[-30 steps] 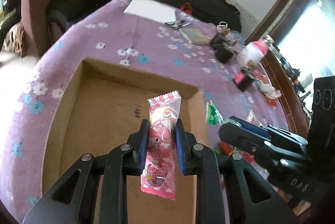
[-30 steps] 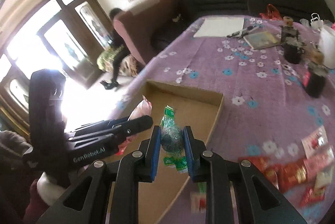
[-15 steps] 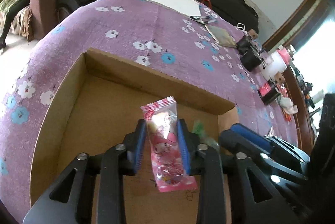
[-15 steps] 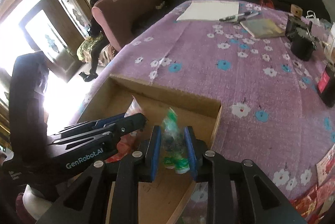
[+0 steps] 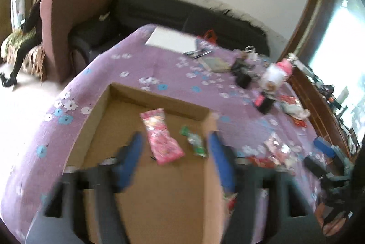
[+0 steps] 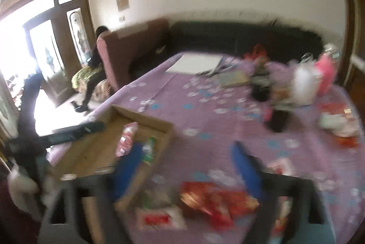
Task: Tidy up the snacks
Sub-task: 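Grasp the red-and-white packet with the left tool while the right tool grasps a small red candy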
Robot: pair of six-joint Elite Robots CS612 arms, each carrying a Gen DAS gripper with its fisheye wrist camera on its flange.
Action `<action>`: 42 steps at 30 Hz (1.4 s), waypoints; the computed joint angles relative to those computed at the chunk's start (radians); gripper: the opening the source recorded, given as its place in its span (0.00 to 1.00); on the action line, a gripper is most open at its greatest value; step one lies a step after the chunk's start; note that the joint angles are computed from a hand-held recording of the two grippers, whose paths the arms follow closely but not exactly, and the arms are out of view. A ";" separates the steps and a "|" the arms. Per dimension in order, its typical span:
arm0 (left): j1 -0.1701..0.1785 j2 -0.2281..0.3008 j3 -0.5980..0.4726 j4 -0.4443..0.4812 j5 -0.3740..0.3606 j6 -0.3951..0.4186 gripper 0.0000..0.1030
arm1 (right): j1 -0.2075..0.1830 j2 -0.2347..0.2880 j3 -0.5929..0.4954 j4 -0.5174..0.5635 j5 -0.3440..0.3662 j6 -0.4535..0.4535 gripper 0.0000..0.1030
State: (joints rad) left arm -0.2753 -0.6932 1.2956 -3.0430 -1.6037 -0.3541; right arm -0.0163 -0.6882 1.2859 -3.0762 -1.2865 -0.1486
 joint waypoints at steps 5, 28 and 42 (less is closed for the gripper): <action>-0.023 -0.030 0.065 -0.053 -0.080 0.051 0.74 | -0.051 -0.062 0.119 0.150 0.039 -0.063 0.76; -0.135 0.014 -0.049 0.473 -0.036 0.408 0.67 | -0.074 -0.075 0.217 0.241 0.080 -0.119 0.26; -0.177 0.033 -0.031 0.293 0.127 0.623 0.67 | -0.129 -0.101 0.271 0.170 0.132 -0.102 0.59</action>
State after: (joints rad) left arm -0.4521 -0.6603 1.2646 -2.7502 -1.4766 0.2689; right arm -0.1453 -0.7895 1.5572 -2.9064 -1.1542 -0.2510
